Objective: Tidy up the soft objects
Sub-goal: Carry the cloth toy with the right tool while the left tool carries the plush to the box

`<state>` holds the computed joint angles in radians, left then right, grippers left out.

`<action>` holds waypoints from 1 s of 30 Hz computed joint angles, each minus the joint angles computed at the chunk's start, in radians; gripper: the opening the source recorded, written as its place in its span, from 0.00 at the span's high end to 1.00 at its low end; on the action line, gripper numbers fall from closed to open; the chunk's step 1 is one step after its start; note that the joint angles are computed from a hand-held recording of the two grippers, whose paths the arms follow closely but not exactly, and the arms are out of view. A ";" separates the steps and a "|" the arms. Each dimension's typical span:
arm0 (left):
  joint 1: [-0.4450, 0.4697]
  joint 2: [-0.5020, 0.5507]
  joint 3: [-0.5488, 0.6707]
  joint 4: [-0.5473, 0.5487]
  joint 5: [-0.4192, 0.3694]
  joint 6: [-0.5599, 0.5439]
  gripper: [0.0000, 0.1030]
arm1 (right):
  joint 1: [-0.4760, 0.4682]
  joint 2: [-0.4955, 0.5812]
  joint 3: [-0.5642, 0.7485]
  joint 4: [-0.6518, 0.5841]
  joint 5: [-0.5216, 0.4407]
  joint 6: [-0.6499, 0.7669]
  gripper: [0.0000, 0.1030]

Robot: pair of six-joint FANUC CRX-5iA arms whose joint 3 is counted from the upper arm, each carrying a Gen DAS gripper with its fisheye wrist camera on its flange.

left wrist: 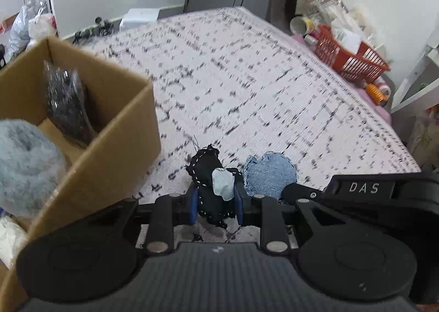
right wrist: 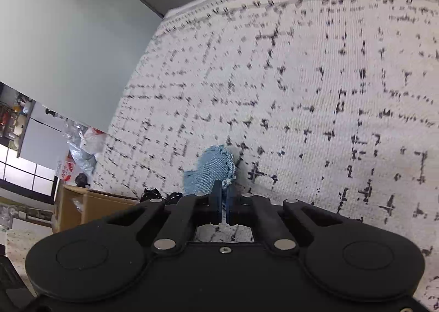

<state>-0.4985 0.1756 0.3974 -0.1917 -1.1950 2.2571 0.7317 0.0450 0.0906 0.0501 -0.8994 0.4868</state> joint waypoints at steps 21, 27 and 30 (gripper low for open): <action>0.010 -0.163 0.000 -0.075 -0.032 0.012 0.76 | 0.054 -0.134 -0.048 0.041 0.140 -0.009 0.98; 0.040 -0.212 -0.012 -0.088 -0.054 0.003 0.76 | 0.088 -0.121 -0.011 0.058 0.137 0.015 0.98; 0.056 -0.233 -0.022 -0.087 -0.053 -0.001 0.76 | 0.102 -0.119 -0.002 0.073 0.139 0.016 0.98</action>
